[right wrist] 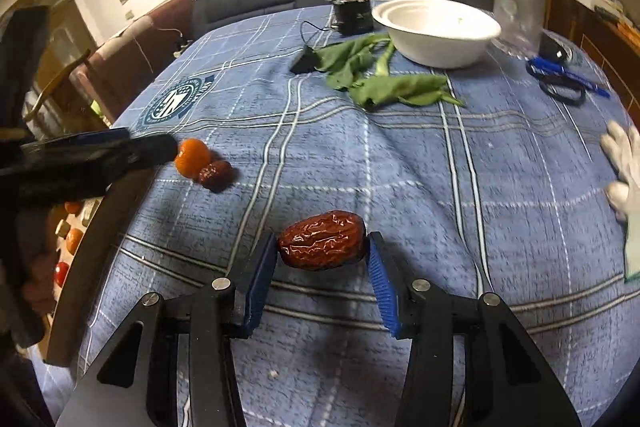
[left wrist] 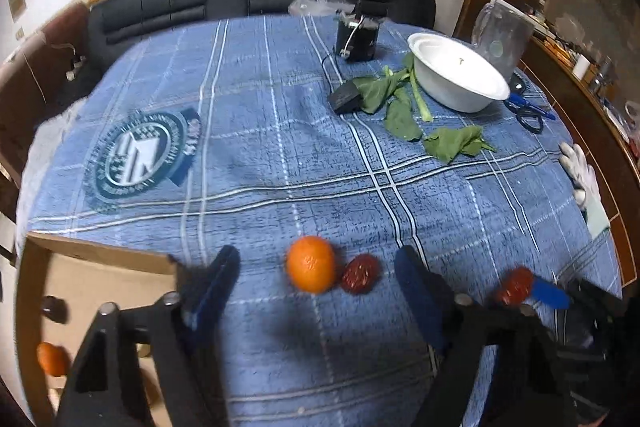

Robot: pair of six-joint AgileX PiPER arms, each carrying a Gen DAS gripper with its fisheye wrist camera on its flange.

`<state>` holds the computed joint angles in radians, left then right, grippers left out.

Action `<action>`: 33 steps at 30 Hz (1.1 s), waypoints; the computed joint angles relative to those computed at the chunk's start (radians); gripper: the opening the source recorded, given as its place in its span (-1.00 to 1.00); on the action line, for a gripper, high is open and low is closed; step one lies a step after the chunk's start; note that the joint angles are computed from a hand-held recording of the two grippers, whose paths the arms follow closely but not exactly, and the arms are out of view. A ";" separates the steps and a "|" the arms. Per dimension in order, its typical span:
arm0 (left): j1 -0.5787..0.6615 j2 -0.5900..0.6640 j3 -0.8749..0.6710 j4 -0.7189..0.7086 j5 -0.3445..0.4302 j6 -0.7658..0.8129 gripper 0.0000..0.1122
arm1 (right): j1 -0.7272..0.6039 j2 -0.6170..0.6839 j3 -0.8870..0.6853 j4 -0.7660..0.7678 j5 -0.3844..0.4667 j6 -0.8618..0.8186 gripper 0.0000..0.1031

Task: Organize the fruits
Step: 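Grasp the large jujube with the right tool while the left tool grasps the tangerine, then carry the jujube and tangerine with both tools over the tray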

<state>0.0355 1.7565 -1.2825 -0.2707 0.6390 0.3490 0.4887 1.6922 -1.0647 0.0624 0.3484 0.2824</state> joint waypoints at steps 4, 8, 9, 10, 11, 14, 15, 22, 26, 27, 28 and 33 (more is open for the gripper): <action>0.028 0.059 -0.018 -0.079 0.028 0.039 -0.12 | -0.011 -0.012 0.031 0.093 -0.027 -0.071 -0.12; 0.079 0.054 0.018 -0.212 0.002 0.119 -0.41 | -0.021 -0.025 0.050 0.157 -0.038 -0.124 -0.12; 0.087 0.054 0.017 -0.230 0.014 0.127 -0.41 | -0.023 -0.026 0.051 0.164 -0.041 -0.129 -0.12; 0.089 0.046 0.023 -0.231 0.016 0.125 -0.42 | -0.022 -0.028 0.052 0.165 -0.041 -0.128 -0.12; 0.088 0.037 0.031 -0.224 0.013 0.124 -0.42 | -0.021 -0.030 0.052 0.154 -0.040 -0.115 -0.12; 0.094 -0.012 0.084 -0.232 0.008 0.161 -0.43 | -0.011 -0.045 0.066 0.103 -0.043 -0.058 -0.12; 0.106 -0.028 0.100 -0.262 0.021 0.193 -0.43 | -0.007 -0.051 0.071 0.081 -0.043 -0.034 -0.12; 0.170 -0.238 0.293 -0.370 0.093 0.363 -0.42 | 0.065 -0.127 0.123 -0.166 -0.016 0.240 -0.12; 0.191 -0.348 0.389 -0.369 0.130 0.411 -0.42 | 0.127 -0.182 0.155 -0.303 0.025 0.405 -0.12; 0.197 -0.374 0.410 -0.372 0.140 0.426 -0.42 | 0.146 -0.196 0.162 -0.334 0.039 0.446 -0.12; 0.203 -0.399 0.431 -0.375 0.144 0.439 -0.42 | 0.164 -0.210 0.169 -0.362 0.054 0.484 -0.12; 0.253 -0.468 0.476 -0.394 0.185 0.500 -0.42 | 0.276 -0.268 0.204 -0.509 0.128 0.687 -0.12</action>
<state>0.2882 1.2885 -0.8065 -0.6645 0.8242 0.8489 0.7647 1.4237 -0.8603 -0.4471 0.4764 0.9689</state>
